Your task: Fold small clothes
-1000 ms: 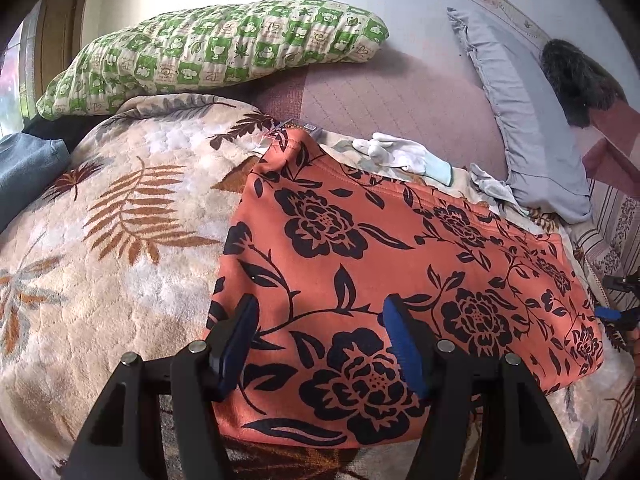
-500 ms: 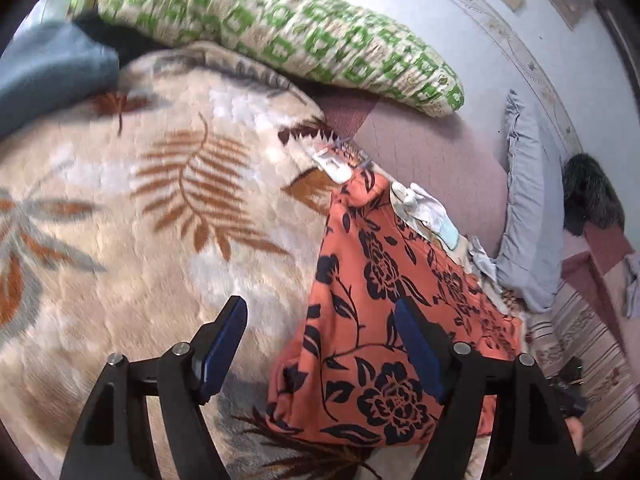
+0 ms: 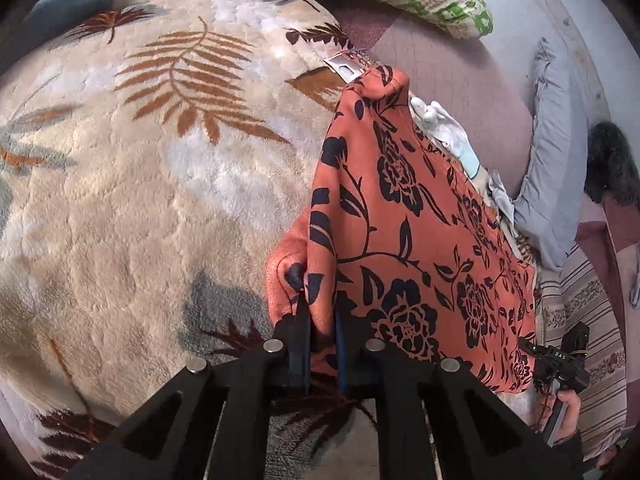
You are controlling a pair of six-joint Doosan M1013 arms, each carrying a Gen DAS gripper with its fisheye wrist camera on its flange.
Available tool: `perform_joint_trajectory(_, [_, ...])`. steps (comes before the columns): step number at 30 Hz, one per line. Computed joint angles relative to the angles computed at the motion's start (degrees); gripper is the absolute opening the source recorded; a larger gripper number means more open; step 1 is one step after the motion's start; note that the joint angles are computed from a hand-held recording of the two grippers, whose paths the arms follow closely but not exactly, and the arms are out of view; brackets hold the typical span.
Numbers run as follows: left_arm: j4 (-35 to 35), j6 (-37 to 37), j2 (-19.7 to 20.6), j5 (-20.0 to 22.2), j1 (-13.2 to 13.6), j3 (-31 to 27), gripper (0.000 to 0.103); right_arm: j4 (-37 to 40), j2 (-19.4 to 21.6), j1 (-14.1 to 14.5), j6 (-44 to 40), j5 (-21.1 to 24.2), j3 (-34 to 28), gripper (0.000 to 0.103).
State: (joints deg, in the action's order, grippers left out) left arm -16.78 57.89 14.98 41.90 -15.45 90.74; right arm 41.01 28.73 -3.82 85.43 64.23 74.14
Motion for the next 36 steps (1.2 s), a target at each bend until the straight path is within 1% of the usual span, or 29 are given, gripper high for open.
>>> perform_joint_trajectory(1, [1.78, -0.98, 0.62, 2.03, -0.22, -1.22, 0.009, -3.97, 0.33, 0.72, 1.73, 0.75, -1.2, 0.019])
perform_joint_trajectory(3, [5.9, -3.6, 1.35, 5.77, -0.91, -3.88, 0.009, -7.96, 1.03, 1.7, 3.74, 2.12, -3.14, 0.017])
perform_joint_trajectory(4, [8.09, -4.68, 1.21, 6.72, -1.39, -4.95, 0.008, -9.76, 1.25, 2.23, 4.23, 2.86, -4.15, 0.016])
perform_joint_trajectory(6, [13.2, -6.47, -0.23, 6.62, -2.75, -6.36, 0.008, -11.64, 1.23, 2.83, 4.32, 3.86, -5.66, 0.015])
perform_joint_trajectory(9, [18.49, -8.47, -3.46, 5.48, -4.65, -7.11, 0.008, -9.11, -0.5, 2.24, 2.95, 3.37, -5.97, 0.014])
perform_joint_trajectory(10, [21.12, -10.03, -4.69, 5.74, -5.81, -7.09, 0.008, -8.19, -1.45, 2.03, 2.08, 2.88, -5.56, 0.014])
perform_joint_trajectory(11, [23.74, -11.75, -6.25, 6.03, -6.94, -6.56, 0.008, -7.65, -2.4, 1.95, 1.23, 2.96, -5.25, 0.014])
perform_joint_trajectory(13, [26.52, -14.84, -9.53, 6.05, -9.17, -4.44, 0.008, -6.33, -5.09, 1.65, -1.3, 2.84, -3.37, 0.014])
perform_joint_trajectory(15, [26.53, -17.16, -12.71, 6.23, -10.88, -0.97, 0.009, -3.35, -8.51, 0.51, -4.09, 3.01, 0.45, 0.014])
perform_joint_trajectory(17, [24.71, -17.12, -14.75, 5.75, -11.85, 3.34, 0.01, -1.01, -11.74, -0.81, -6.22, 3.71, 5.39, 0.014])
perform_joint_trajectory(18, [23.18, -16.43, -15.06, 5.87, -12.01, 5.52, 0.011, -0.97, -13.14, -1.33, -6.71, 3.72, 8.06, 0.015])
perform_joint_trajectory(19, [20.45, -15.64, -14.76, 7.3, -11.68, 7.15, 0.011, -1.47, -14.13, -1.65, -6.84, 3.56, 10.77, 0.019])
perform_joint_trajectory(20, [17.54, -15.44, -14.16, 9.11, -11.09, 8.5, 0.011, -3.34, -14.5, -1.71, -5.69, 4.13, 12.98, 0.02])
perform_joint_trajectory(21, [15.52, -15.39, -13.6, 10.71, -10.48, 9.57, 0.011, -6.26, -14.02, -1.62, -3.43, 6.13, 14.34, 0.022])
perform_joint_trajectory(22, [16.16, -16.85, -13.62, 11.79, -10.3, 10.27, 0.012, -7.21, -13.64, -1.84, -2.31, 6.93, 16.34, 0.025])
perform_joint_trajectory(23, [17.5, -18.99, -14.42, 11.18, -10.24, 10.89, 0.019, -5.16, -14.44, -2.67, -2.93, 4.72, 18.33, 0.025])
perform_joint_trajectory(24, [19.18, -21.35, -15.6, 9.78, -10.29, 11.28, 0.03, -2.24, -15.45, -3.63, -3.43, 2.71, 19.78, 0.03])
perform_joint_trajectory(25, [22.06, -23.87, -16.73, 8.36, -10.65, 11.31, 0.035, -2.31, -16.25, -4.01, -1.7, 1.81, 20.03, 0.036])
perform_joint_trajectory(26, [26.43, -26.71, -17.58, 7.66, -11.43, 10.91, 0.043, -2.01, -17.22, -4.28, -1.41, 0.23, 20.22, 0.04])
perform_joint_trajectory(27, [31.07, -29.18, -18.14, 7.36, -12.4, 10.35, 0.051, -1.92, -18.24, -4.36, -2.3, -1.82, 20.31, 0.06])
perform_joint_trajectory(28, [34.5, -30.45, -18.41, 6.94, -13.2, 9.78, 0.054, -3.43, -19.16, -4.04, -2.27, -4.08, 20.05, 0.068])
perform_joint_trajectory(29, [36.34, -30.6, -18.47, 6.27, -13.72, 9.27, 0.057, -4.57, -19.85, -3.7, -2.64, -5.99, 19.69, 0.068])
perform_joint_trajectory(30, [36.82, -30.12, -18.39, 5.46, -14.04, 8.92, 0.057, -3.67, -19.88, -3.59, -3.98, -6.78, 18.92, 0.068])
perform_joint_trajectory(32, [35.13, -28.0, -17.81, 3.83, -14.37, 8.48, 0.057, -0.47, -19.64, -3.41, -5.92, -7.13, 18.05, 0.068])
perform_joint_trajectory(33, [33.88, -26.7, -17.64, 3.07, -14.71, 8.6, 0.057, -0.49, -19.16, -2.95, -5.81, -7.17, 17.35, 0.068])
perform_joint_trajectory(35, [32.13, -24.7, -16.99, 2.94, -15.52, 8.64, 0.057, -4.33, -17.83, -1.48, -3.71, -8.04, 16.05, 0.068])
perform_joint_trajectory(36, [31.97, -24.82, -16.95, 3.43, -16.31, 8.88, 0.057, -7.82, -17.17, -0.36, -1.72, -8.68, 15.58, 0.068])
